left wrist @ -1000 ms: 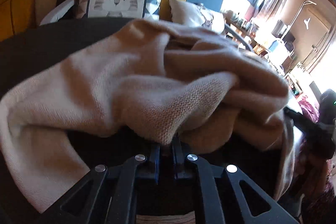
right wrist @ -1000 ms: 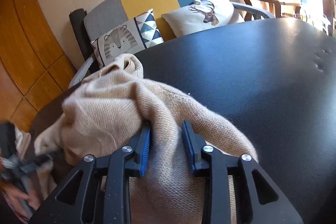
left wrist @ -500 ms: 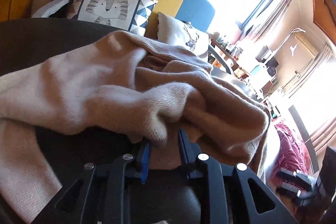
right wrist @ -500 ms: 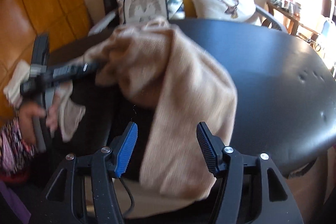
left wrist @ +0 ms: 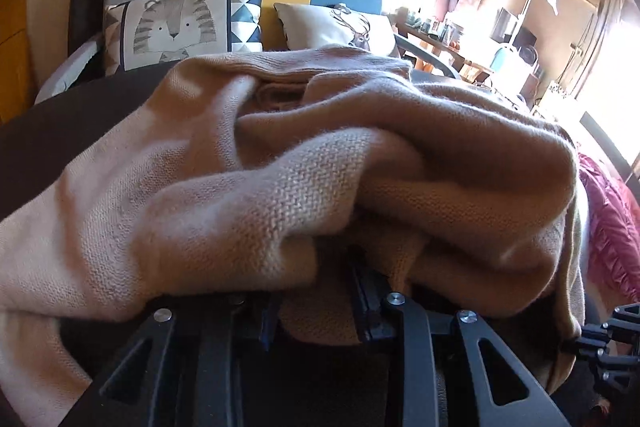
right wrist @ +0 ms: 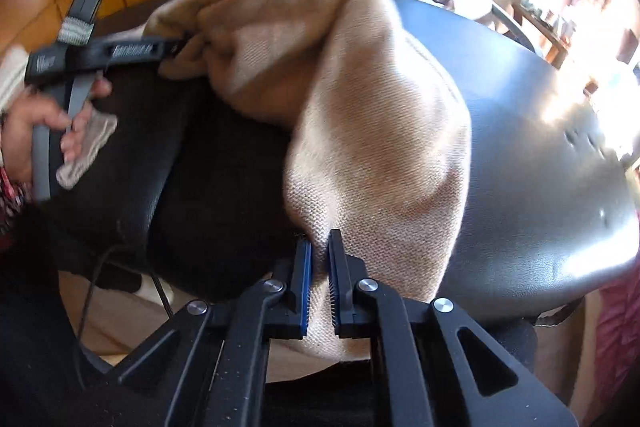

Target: Fold clothes

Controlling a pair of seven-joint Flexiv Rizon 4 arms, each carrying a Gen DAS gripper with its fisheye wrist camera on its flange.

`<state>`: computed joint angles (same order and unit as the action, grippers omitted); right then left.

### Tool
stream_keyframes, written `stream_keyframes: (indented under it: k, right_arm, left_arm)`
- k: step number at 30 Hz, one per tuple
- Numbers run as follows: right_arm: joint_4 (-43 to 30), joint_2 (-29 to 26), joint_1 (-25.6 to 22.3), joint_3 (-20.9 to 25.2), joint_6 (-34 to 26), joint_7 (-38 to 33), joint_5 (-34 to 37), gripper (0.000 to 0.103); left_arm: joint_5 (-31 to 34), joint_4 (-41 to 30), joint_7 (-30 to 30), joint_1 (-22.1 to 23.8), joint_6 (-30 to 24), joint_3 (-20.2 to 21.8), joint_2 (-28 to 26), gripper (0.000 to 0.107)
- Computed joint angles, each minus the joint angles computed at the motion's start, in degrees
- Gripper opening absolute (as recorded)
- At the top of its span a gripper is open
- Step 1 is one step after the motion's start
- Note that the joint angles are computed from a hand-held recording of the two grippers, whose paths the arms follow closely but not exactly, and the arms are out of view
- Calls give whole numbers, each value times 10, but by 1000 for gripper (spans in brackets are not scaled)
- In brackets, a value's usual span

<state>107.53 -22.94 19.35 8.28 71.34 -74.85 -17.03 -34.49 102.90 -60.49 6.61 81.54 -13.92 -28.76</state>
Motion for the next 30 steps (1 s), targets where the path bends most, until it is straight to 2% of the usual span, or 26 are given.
stream_keyframes:
  k: [4, 8, 15, 19, 24, 26, 30]
  right_arm:
    - [-21, -1, -17, -9, 28, 22, 22, 7]
    - [-76, -21, -46, -1, 40, 26, 60, 7]
    - [-181, -72, -15, -88, 74, 86, -13, 7]
    - [-288, -139, -22, -100, 16, 100, -35, 7]
    - [-430, -230, -39, -86, -86, 90, -24, 8]
    - [-452, -250, -37, -97, -104, 97, -26, 8]
    - [-487, -288, -26, -145, -125, 152, -51, 8]
  left_arm:
    - [-3, 8, 4, 3, 10, -6, 2, 30]
    - [2, 2, -2, 0, 14, -6, -4, 30]
    - [-1, -2, 2, 11, 17, -20, -10, 30]
    - [0, -2, 3, 12, 21, -21, -12, 30]
    - [47, -12, -30, -24, 27, 26, -17, 30]
    - [46, -8, -28, -11, 29, 10, -16, 30]
    - [35, -1, -18, 13, 33, -20, -16, 30]
